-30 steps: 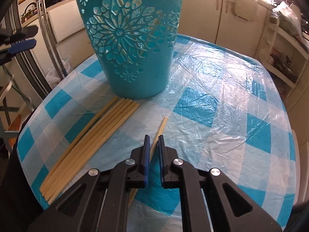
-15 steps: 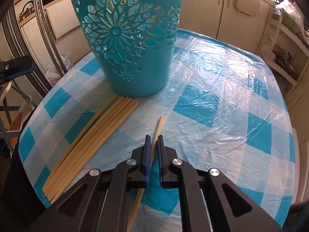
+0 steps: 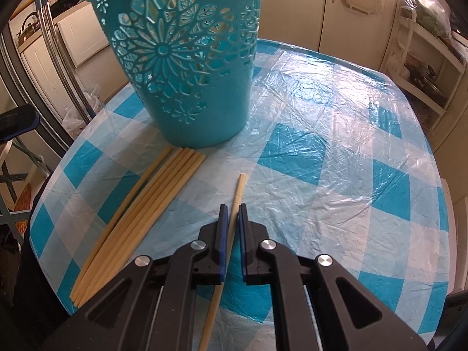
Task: Organize utensils
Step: 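Lift the chopstick with the right gripper, carry it over the basket and release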
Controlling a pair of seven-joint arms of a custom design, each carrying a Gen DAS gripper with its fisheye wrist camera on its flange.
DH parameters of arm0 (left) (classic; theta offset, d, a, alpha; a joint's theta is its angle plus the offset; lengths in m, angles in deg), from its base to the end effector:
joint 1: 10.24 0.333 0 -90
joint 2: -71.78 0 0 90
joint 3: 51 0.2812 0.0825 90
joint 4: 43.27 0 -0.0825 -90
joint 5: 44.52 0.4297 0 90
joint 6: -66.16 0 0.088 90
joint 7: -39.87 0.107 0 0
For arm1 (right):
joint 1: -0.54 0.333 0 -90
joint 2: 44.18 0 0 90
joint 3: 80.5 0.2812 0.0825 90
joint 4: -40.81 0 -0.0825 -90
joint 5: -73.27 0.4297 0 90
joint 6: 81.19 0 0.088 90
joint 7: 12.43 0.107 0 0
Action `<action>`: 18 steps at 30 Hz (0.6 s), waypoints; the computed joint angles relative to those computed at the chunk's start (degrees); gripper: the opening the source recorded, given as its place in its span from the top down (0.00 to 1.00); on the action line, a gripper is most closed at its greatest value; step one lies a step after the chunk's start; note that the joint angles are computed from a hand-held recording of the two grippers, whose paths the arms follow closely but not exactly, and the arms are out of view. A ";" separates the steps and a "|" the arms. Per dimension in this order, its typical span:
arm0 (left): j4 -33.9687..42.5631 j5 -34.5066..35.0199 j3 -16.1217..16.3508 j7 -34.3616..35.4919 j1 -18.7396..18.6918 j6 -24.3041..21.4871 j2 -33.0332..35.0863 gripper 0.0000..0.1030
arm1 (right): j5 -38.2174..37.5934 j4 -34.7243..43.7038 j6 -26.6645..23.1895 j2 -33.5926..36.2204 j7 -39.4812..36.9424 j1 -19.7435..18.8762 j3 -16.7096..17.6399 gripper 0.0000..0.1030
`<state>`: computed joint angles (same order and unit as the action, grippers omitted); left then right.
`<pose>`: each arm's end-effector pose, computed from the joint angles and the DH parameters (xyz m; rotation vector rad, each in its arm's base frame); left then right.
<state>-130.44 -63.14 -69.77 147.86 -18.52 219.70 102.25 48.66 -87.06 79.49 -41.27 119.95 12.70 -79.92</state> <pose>0.7032 -0.3013 0.3864 -1.5094 2.3869 -1.0727 0.5835 0.1523 0.3393 -1.7476 2.0287 -0.5293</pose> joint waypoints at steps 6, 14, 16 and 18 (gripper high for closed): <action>-2.58 2.72 1.41 -1.96 -1.37 1.16 -2.13 0.38 | -5.47 -3.36 5.94 -1.25 10.30 -0.31 -0.78 0.94; -6.92 9.42 3.70 -5.04 -3.64 5.54 -5.17 0.23 | 6.60 -12.50 21.71 -5.78 7.65 -2.89 0.49 0.95; -7.09 10.02 3.49 -5.30 -3.51 5.55 -5.21 0.22 | 12.34 -14.09 24.00 -7.08 3.29 -0.43 -1.48 0.95; -7.05 10.33 3.28 -5.45 -3.38 5.22 -5.17 0.22 | 16.89 -15.52 26.52 -8.45 -0.06 5.50 -7.00 0.95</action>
<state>-137.49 -52.81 -66.49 142.42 -21.90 224.92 97.07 65.55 -102.58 106.01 -49.72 119.89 18.19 -86.92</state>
